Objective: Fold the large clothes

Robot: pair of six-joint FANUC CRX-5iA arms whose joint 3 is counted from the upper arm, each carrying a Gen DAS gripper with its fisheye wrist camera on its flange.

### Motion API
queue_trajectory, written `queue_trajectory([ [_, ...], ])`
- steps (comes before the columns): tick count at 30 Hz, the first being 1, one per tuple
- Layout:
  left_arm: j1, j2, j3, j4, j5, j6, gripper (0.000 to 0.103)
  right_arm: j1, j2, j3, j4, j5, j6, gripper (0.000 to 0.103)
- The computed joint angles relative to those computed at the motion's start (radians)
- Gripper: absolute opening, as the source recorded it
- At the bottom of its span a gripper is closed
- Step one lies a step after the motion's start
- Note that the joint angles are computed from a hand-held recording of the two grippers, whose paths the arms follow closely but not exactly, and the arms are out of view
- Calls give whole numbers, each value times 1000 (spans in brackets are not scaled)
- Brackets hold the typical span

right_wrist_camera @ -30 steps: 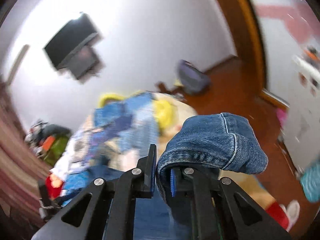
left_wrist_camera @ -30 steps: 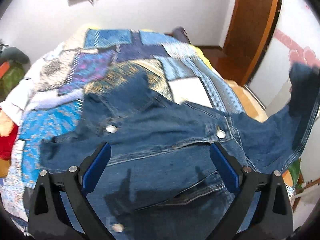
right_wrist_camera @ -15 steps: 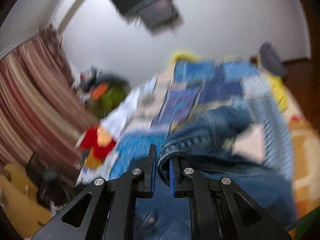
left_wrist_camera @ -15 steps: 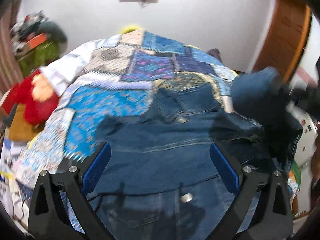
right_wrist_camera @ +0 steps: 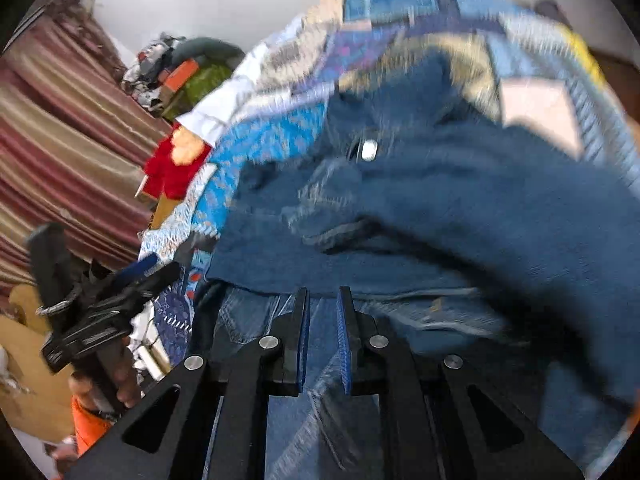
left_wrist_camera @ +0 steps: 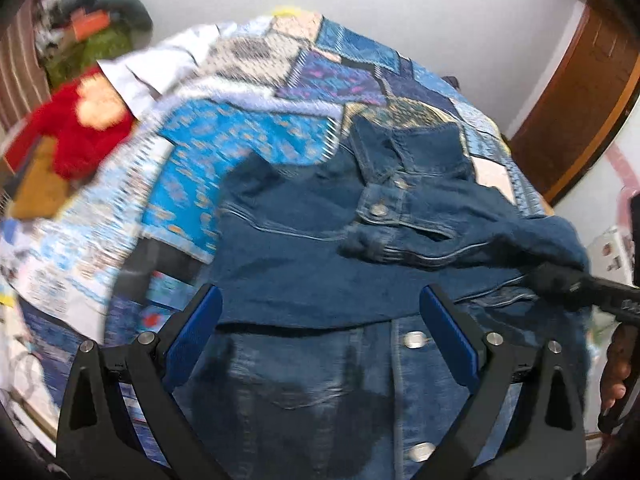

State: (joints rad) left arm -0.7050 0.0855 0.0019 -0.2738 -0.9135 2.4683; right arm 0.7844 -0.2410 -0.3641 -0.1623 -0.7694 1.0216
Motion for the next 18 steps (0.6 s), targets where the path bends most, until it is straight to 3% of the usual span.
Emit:
queue_trajectory([
  [5, 83, 61, -63, 297, 182, -156, 100, 16, -140, -78, 271, 0, -123, 10],
  [9, 119, 138, -103, 557, 296, -326, 100, -2, -211, -150, 511, -54, -226, 10],
  [11, 131, 179, -135, 710, 348, -413, 100, -40, -232, -174, 539, -71, -233, 10],
  [14, 135, 239, -199, 992, 422, -581, 96, -125, -245, -177, 463, -78, -189, 10],
  [16, 132, 259, -188, 1001, 448, -563, 95, -193, -246, -180, 393, -80, -148, 10],
  [18, 139, 279, -111, 849, 415, -449, 87, -241, -237, -177, 342, -89, -115, 10],
])
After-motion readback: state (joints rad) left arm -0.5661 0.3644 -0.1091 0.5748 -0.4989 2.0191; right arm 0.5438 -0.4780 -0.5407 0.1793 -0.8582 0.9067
